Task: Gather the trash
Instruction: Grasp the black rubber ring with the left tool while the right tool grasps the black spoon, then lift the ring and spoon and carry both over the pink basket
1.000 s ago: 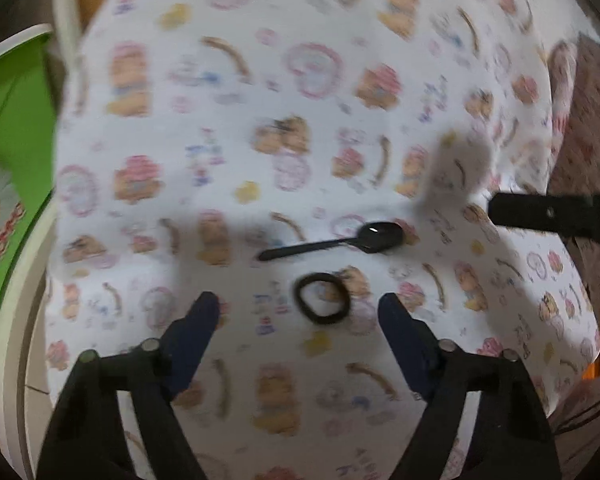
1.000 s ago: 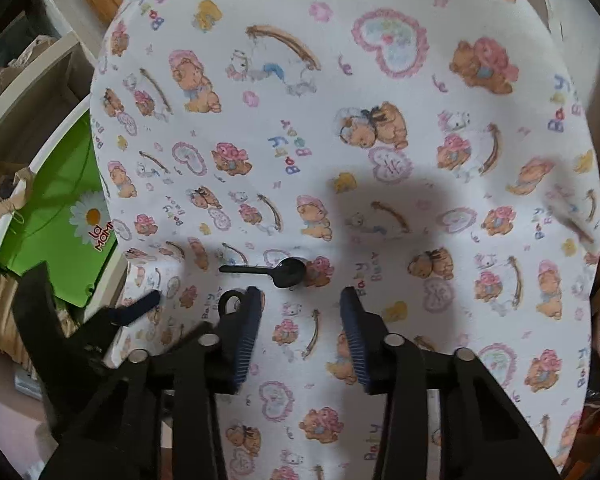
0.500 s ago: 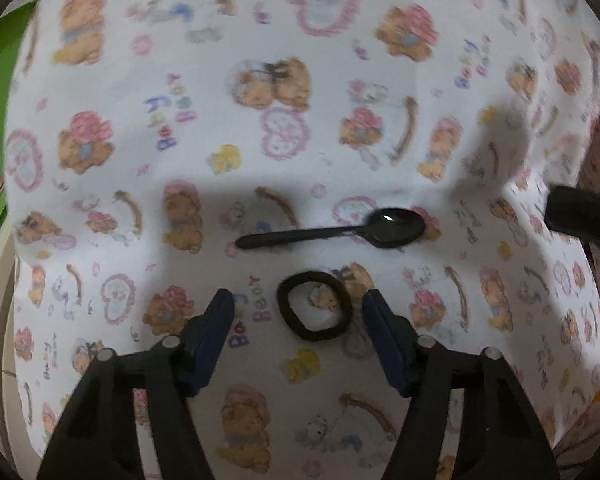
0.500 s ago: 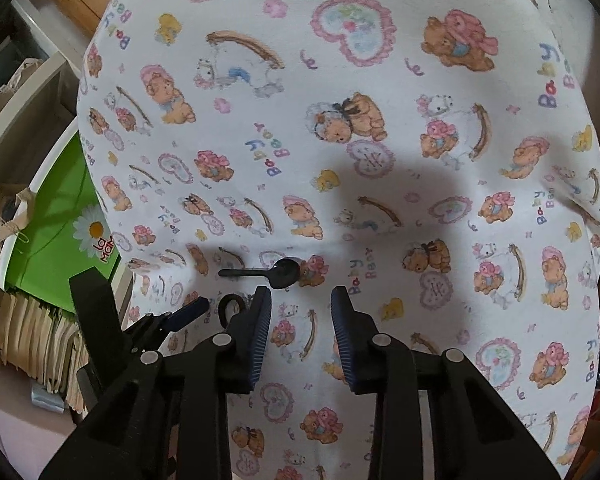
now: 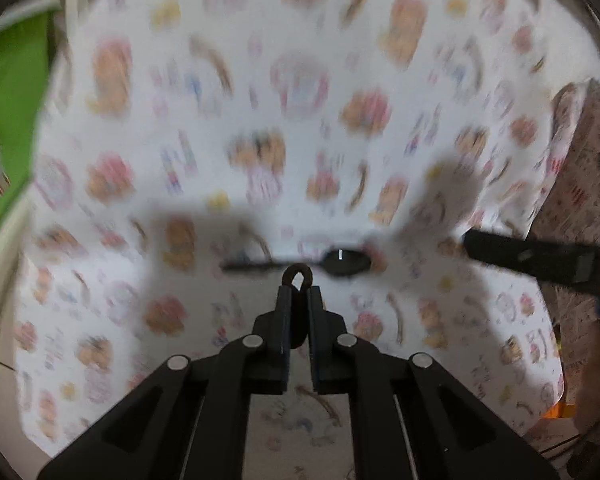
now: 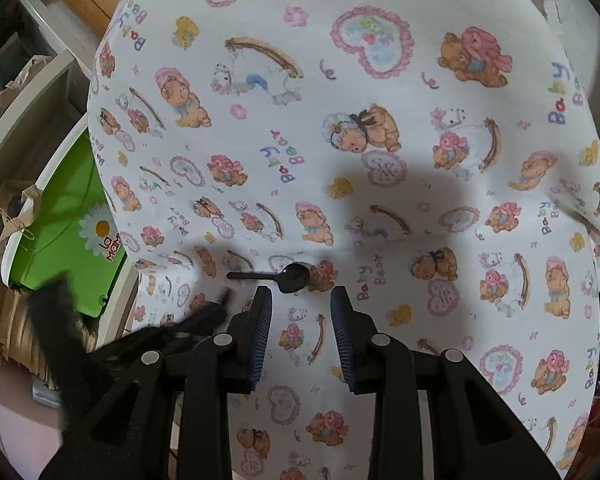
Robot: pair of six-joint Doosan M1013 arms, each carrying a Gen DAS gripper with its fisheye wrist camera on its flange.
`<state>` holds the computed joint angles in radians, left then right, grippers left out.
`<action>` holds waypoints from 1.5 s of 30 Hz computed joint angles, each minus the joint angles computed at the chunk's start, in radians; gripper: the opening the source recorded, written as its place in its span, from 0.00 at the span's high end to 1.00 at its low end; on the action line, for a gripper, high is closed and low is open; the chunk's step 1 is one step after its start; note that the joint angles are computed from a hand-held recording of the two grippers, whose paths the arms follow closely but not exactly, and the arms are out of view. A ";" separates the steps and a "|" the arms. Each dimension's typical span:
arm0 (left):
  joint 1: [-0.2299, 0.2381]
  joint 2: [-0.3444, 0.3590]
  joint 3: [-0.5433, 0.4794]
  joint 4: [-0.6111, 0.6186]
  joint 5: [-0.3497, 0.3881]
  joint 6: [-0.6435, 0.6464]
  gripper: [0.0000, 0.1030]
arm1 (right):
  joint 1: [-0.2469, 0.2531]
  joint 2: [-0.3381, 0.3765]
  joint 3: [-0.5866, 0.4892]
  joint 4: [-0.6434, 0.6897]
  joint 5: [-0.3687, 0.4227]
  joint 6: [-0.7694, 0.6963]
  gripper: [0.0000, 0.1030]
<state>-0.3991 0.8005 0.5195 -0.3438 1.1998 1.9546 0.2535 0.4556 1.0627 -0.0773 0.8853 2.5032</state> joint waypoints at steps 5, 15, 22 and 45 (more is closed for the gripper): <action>0.026 -0.019 -0.007 -0.037 -0.026 -0.011 0.94 | -0.008 0.013 -0.011 0.008 0.007 0.048 0.67; 0.053 0.058 -0.164 0.040 0.061 -0.087 0.94 | -0.024 0.054 -0.047 0.073 0.025 0.079 0.67; 0.065 0.066 -0.189 0.012 0.062 -0.081 0.94 | -0.023 0.106 -0.098 0.102 0.048 0.075 0.71; 0.091 0.063 -0.193 0.018 0.036 -0.110 0.94 | 0.015 0.128 -0.149 -0.071 0.064 0.112 0.98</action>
<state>-0.3084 0.8636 0.3263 -0.3257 1.2360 1.8449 0.2689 0.5839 0.9139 -0.1478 0.9498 2.6152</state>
